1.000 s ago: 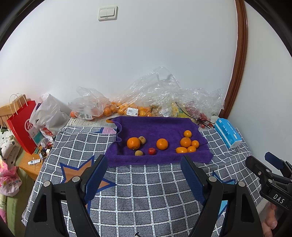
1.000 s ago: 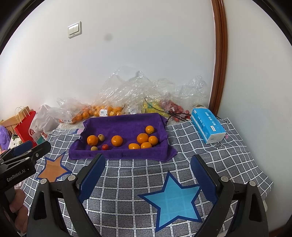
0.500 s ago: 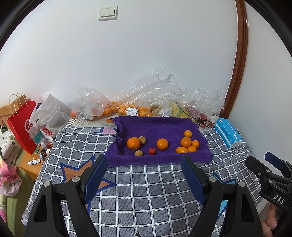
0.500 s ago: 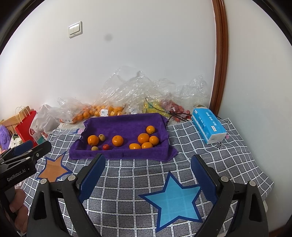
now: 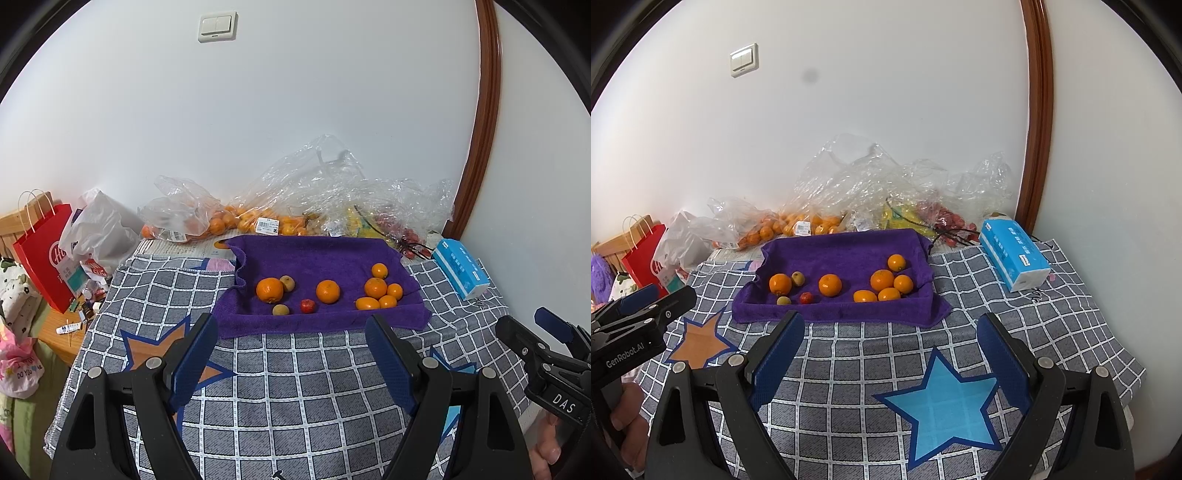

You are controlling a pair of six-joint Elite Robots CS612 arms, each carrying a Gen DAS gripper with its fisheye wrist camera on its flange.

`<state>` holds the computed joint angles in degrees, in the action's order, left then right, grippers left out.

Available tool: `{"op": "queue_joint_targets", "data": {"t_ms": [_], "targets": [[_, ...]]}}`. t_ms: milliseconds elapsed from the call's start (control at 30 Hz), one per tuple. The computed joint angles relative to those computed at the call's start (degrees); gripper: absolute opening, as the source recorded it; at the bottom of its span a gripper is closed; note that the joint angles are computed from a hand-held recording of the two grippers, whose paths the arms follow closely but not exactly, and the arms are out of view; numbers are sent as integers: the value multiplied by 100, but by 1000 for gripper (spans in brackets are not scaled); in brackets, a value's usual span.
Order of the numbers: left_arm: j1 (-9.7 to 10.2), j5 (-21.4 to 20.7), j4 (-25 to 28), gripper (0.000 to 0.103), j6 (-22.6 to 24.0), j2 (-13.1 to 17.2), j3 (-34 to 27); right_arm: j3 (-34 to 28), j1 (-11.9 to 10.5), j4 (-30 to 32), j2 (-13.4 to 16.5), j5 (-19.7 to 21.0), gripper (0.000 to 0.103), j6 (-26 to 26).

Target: Organize fruits

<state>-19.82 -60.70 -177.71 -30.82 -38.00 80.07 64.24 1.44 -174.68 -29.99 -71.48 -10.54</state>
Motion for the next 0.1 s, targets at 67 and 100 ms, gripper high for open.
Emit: {"op": "queue_joint_targets", "data": {"t_ms": [67, 100], "targets": [[-3, -2, -3, 81, -4, -4, 3, 0, 1, 8, -2, 9, 94, -2], [-6, 0, -9, 81, 3, -5, 6, 2, 5, 13, -3, 22, 94, -3]]}}
